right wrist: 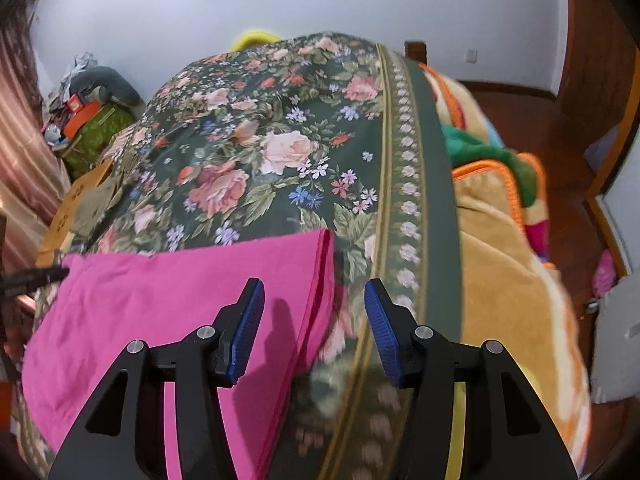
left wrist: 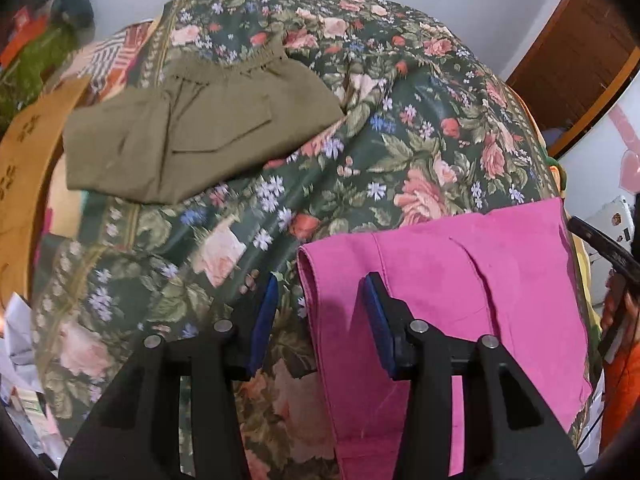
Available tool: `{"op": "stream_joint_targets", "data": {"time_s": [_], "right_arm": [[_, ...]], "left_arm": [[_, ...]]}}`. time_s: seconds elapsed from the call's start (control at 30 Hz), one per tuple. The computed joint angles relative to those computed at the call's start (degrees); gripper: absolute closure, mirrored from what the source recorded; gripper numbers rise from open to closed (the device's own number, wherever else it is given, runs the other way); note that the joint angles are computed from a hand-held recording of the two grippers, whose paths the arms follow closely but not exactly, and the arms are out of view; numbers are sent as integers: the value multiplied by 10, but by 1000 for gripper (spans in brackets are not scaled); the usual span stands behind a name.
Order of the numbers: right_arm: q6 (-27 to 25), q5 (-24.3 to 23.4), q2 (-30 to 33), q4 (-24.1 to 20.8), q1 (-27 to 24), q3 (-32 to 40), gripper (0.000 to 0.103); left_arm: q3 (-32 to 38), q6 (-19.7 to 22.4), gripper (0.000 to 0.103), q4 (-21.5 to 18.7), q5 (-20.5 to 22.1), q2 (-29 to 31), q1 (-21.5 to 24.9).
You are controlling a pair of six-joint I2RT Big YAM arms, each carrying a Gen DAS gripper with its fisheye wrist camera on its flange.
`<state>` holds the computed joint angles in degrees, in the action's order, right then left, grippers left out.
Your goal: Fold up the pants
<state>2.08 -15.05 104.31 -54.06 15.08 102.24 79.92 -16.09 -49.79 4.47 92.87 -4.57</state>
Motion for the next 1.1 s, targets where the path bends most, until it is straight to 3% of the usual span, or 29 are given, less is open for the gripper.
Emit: {"op": "stream_joint_targets", "data": {"time_s": [0.1,0.17,0.2,0.23,0.3,0.43,0.6,0.73,0.8,0.97,1.07,1.1], "right_arm": [[19,-51,25,-4,-5,15,55],[28,-75,36,-8,-2,21,55],[25,-71,32,8,2,13,58],[14,-71,26,18,6,5,73],[0,-62,23,20,14,1,90],[-36,-14,4,47,28,-18,98],[-87,43,-18,94,38,-40,99],[-100,77,-8,97,40,-31,100],[-101,109,11,81,45,-14,100],[-96,104,36,6,40,37,99],[-95,121,26,-18,41,46,95],[-95,119,18,-20,41,43,88]], "left_arm": [[-11,-6,59,17,5,-6,1],[-17,-12,67,26,19,-9,3],[-17,-14,70,27,22,-9,3],[-17,-12,73,27,17,-10,1],[-19,-3,79,28,-7,-12,-7],[-31,15,92,39,-42,-26,-15],[-45,20,99,53,-62,-39,-19],[-52,29,99,53,-92,-35,-29],[-50,32,99,50,-102,-29,-34],[-35,37,99,25,-105,-29,-34],[-32,43,98,21,-111,-47,-32],[-32,45,98,22,-114,-53,-34]]}}
